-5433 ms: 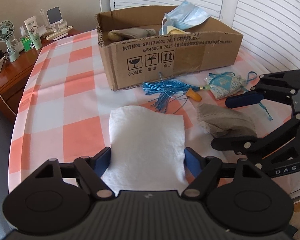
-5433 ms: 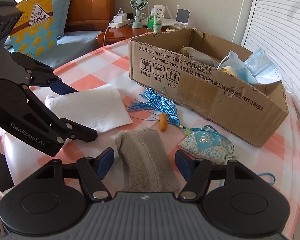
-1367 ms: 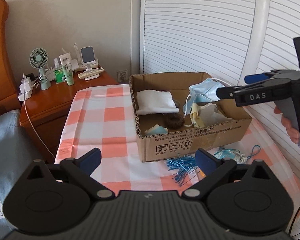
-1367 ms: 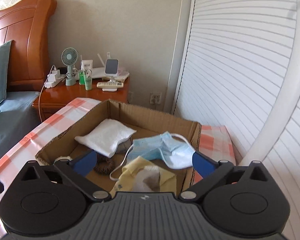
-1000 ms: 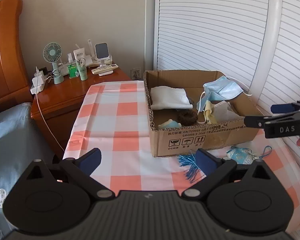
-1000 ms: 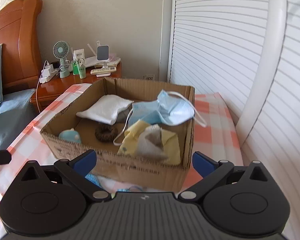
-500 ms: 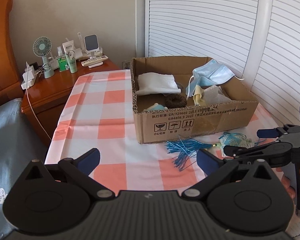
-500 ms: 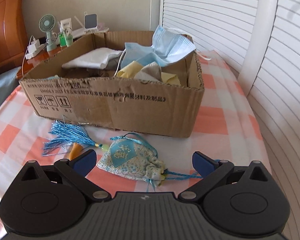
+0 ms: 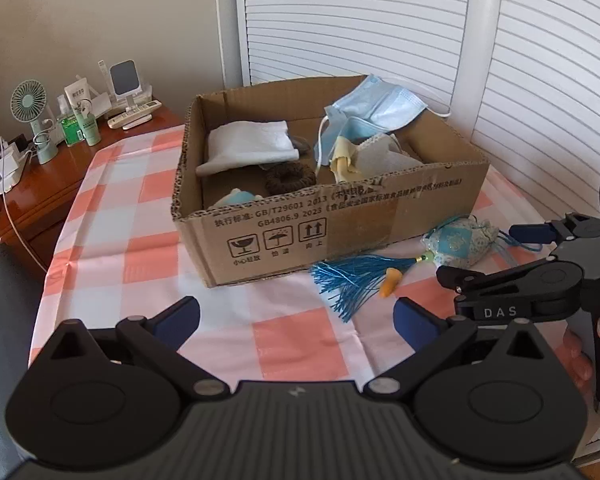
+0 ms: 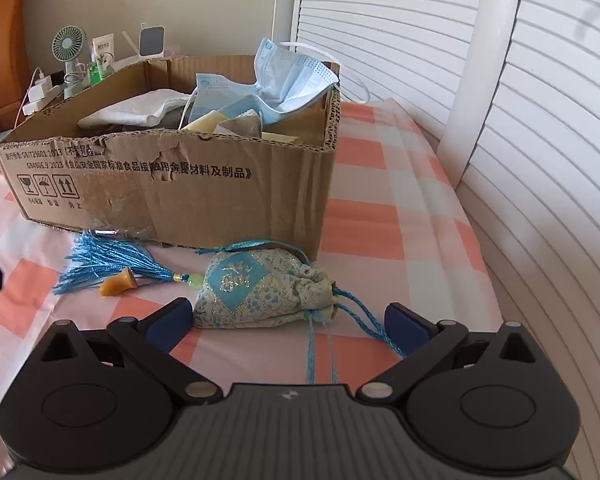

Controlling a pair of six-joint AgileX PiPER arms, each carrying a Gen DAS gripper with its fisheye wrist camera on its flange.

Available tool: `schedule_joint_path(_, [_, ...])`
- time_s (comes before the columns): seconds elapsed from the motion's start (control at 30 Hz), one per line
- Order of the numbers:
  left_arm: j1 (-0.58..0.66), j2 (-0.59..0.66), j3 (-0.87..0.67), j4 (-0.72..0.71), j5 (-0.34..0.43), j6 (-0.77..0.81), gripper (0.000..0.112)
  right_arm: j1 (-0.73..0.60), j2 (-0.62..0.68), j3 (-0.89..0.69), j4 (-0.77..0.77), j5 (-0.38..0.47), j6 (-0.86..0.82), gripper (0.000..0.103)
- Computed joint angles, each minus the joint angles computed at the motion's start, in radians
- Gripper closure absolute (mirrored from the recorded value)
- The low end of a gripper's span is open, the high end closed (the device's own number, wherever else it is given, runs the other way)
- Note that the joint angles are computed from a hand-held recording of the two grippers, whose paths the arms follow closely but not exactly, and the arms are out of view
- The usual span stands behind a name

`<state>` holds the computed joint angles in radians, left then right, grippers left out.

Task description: Organize soft objects

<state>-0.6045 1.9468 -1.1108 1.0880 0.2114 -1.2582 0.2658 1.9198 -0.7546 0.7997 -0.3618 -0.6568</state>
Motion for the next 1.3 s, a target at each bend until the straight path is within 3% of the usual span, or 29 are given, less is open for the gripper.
schedule_joint_path(0.23, [-0.017, 0.114, -0.161, -0.318, 0.051, 0.320, 0.010, -0.037, -0.007, 0.026, -0.188, -0.003, 0.151, 0.000])
schedule_joint_path(0.37, [-0.036, 0.207, -0.298, -0.405, 0.127, 0.414, 0.010, -0.044, -0.011, 0.041, -0.247, -0.012, 0.200, 0.000])
schedule_joint_path(0.57, [-0.037, 0.299, -0.421, -0.522, 0.179, 0.488, 0.010, -0.046, -0.011, 0.054, -0.285, -0.030, 0.237, 0.000])
schedule_joint_path(0.8, [-0.030, 0.269, -0.336, -0.420, 0.162, 0.349, 0.010, -0.043, -0.014, 0.061, -0.292, -0.034, 0.238, 0.000])
schedule_joint_path(1.13, [0.021, 0.205, -0.210, -0.396, 0.075, 0.347, 0.011, -0.037, -0.018, 0.055, -0.251, -0.020, 0.207, 0.000])
schedule_joint_path(1.23, [0.023, 0.191, -0.188, -0.341, 0.030, 0.359, 0.017, -0.041, -0.018, 0.054, -0.263, -0.016, 0.212, 0.000])
schedule_joint_path(1.3, [0.018, 0.177, -0.166, -0.229, -0.013, 0.300, 0.033, -0.042, -0.019, 0.055, -0.273, -0.014, 0.217, 0.000])
